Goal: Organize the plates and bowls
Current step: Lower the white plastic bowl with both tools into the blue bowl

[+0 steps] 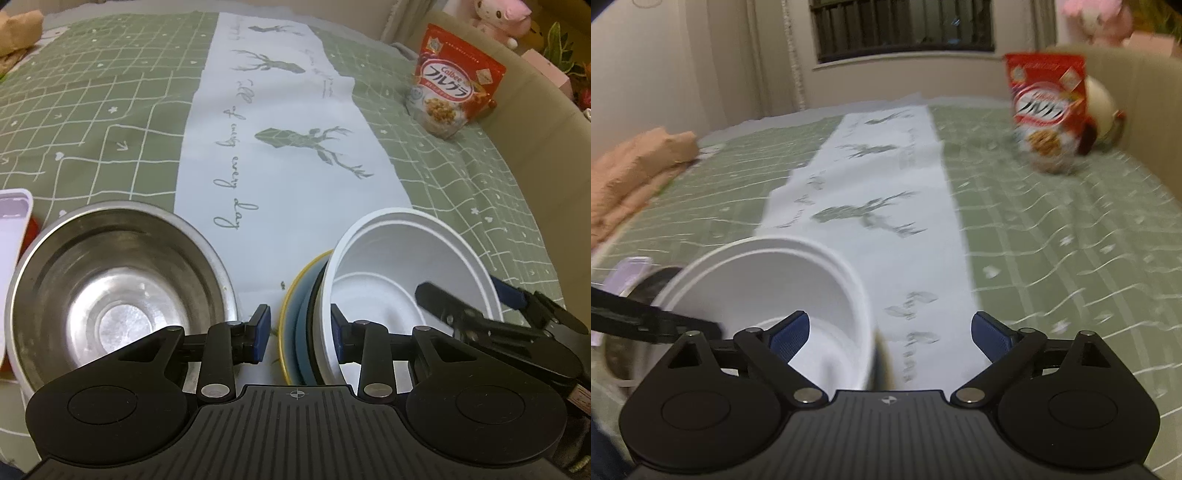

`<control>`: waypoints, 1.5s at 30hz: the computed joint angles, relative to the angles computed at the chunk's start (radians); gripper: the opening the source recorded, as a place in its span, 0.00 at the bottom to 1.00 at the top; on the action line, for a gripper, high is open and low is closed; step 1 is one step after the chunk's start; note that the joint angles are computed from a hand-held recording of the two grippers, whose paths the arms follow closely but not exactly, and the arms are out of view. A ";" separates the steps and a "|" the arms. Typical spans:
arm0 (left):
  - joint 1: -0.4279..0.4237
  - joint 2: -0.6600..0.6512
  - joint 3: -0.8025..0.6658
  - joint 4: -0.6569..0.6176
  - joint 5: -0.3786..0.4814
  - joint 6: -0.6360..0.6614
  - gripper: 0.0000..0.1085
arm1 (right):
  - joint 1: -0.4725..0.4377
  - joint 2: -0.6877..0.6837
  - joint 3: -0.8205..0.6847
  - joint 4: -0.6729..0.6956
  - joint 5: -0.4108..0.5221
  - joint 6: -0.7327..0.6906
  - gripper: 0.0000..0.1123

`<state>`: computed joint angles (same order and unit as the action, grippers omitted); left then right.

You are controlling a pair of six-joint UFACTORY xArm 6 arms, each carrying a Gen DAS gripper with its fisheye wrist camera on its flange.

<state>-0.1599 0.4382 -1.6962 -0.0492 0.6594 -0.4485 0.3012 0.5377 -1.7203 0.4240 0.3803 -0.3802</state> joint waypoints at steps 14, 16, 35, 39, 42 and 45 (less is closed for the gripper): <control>0.008 0.018 0.003 -0.097 0.024 0.050 0.33 | -0.039 0.134 -0.244 0.092 0.375 0.034 0.64; 0.012 0.025 0.000 -0.179 0.032 0.085 0.35 | -0.054 0.170 -0.305 0.114 0.448 0.057 0.64; -0.004 0.139 -0.207 -0.114 0.167 0.102 0.49 | -0.116 0.303 -0.504 0.268 0.656 0.101 0.55; 0.007 0.142 -0.233 -0.199 0.195 0.155 0.50 | -0.131 0.341 -0.568 0.297 0.715 0.100 0.56; -0.002 0.169 -0.286 -0.166 0.229 0.165 0.49 | -0.125 0.334 -0.556 0.267 0.698 0.117 0.56; -0.005 0.195 -0.322 -0.124 0.254 0.155 0.49 | -0.117 0.302 -0.504 0.274 0.668 0.094 0.57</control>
